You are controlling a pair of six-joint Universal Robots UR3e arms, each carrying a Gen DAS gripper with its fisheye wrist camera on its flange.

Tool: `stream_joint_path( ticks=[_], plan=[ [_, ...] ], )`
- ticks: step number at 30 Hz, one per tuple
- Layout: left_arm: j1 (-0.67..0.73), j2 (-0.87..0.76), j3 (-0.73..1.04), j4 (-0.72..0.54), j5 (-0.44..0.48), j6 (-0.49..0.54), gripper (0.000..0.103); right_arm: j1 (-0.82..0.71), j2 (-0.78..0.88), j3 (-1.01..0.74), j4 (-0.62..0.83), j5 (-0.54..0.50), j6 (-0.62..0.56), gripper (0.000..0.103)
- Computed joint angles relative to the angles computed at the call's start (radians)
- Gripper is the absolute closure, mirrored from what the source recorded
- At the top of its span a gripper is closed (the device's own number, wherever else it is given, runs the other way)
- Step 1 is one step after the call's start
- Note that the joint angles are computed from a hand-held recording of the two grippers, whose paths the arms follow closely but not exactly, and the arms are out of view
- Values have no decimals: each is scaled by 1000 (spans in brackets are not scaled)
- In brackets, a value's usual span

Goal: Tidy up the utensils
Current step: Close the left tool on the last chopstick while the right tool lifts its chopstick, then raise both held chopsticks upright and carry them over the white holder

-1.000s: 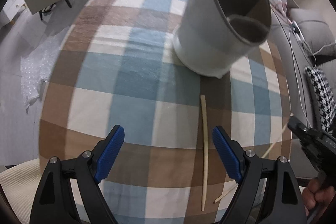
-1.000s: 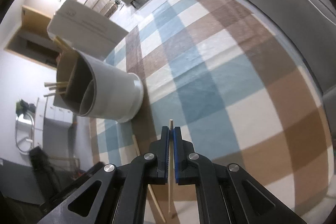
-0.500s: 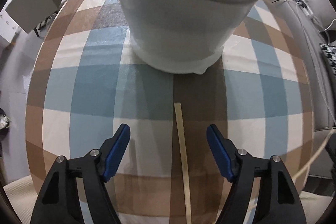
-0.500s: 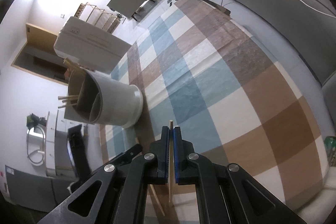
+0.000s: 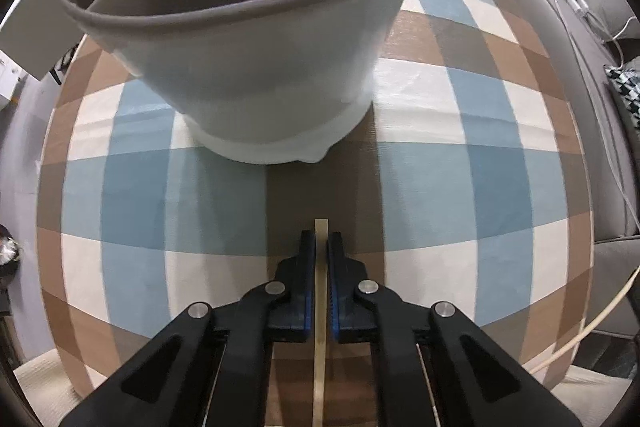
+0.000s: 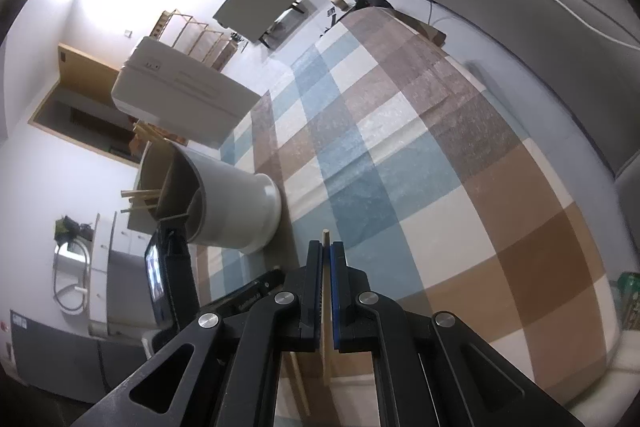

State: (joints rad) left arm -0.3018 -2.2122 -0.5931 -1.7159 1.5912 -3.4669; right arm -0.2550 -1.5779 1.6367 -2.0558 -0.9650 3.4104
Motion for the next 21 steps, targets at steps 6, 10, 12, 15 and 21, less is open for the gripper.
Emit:
stream_joint_path(
  ticks=[6, 10, 12, 15, 21],
  plan=[
    [0, 154, -224, 173, -1, -18, 101, 19, -11, -16, 4, -30, -22, 100],
    [30, 347, -425, 326, -16, 0, 101, 42, -22, -33, 3, -50, -43, 100],
    [46, 427, -508, 387, -18, 18, 101, 66, -29, -47, -3, -76, -62, 100],
    [68, 476, -528, 424, -27, 37, 101, 101, -45, -57, -15, -106, -81, 100],
    [104, 573, -607, 526, -76, 7, 101, 172, -77, -59, -49, -143, -93, 100]
  ],
)
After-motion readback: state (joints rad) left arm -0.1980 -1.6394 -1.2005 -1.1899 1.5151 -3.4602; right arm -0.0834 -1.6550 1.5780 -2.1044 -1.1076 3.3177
